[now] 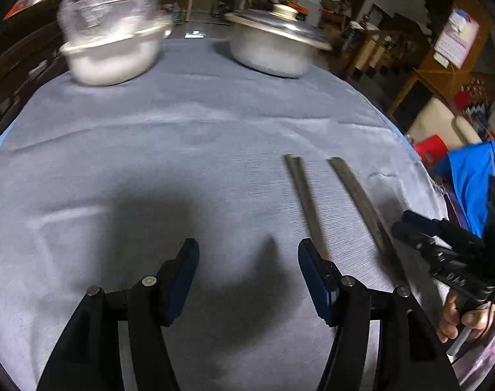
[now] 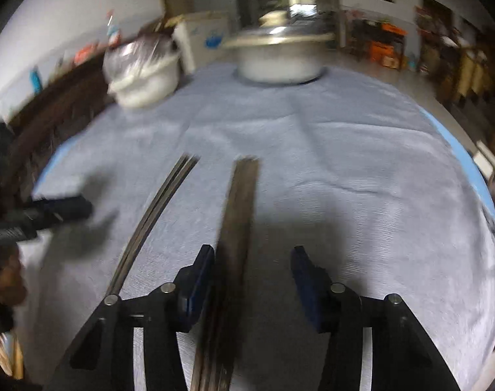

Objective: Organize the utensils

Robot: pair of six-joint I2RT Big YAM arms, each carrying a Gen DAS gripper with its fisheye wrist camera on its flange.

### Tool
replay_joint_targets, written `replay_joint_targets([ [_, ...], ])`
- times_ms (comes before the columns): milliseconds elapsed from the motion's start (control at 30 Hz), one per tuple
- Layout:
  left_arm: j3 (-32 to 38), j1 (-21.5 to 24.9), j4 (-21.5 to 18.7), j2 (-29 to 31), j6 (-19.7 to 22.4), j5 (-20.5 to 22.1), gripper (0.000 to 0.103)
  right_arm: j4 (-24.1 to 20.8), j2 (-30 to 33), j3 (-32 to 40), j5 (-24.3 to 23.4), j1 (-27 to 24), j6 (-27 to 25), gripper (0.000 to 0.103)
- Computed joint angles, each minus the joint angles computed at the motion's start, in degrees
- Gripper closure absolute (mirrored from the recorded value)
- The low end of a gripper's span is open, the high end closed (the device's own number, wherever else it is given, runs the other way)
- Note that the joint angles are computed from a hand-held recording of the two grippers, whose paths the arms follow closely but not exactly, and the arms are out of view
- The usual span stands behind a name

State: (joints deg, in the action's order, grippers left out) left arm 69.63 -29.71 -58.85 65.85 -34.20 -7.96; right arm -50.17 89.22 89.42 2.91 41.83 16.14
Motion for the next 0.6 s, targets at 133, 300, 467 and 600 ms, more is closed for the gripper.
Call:
replay_joint_targets([
  [133, 4.8, -1.6, -2.5, 6.5, 0.5, -1.6, 0.039, -0.9, -0.1, -0.2, -3.0, -2.2, 2.3, 0.058],
  [300, 7.1, -1.6, -3.7, 9.3, 0.1, -6.6, 0.038, -1.4, 2.9, 3.3, -6.4, -3.0, 2.7, 0.058],
  [467, 6.8, -0.7, -6.2, 9.0, 3.7, -9.5, 0.036, -4.9, 8.7, 9.9, -5.2, -1.6, 1.7, 0.057],
  [600, 6.5, 0.1, -7.6, 7.9, 2.7, -8.4, 0.036, -8.2, 12.5, 15.2, 3.4, -0.3, -0.9, 0.07],
])
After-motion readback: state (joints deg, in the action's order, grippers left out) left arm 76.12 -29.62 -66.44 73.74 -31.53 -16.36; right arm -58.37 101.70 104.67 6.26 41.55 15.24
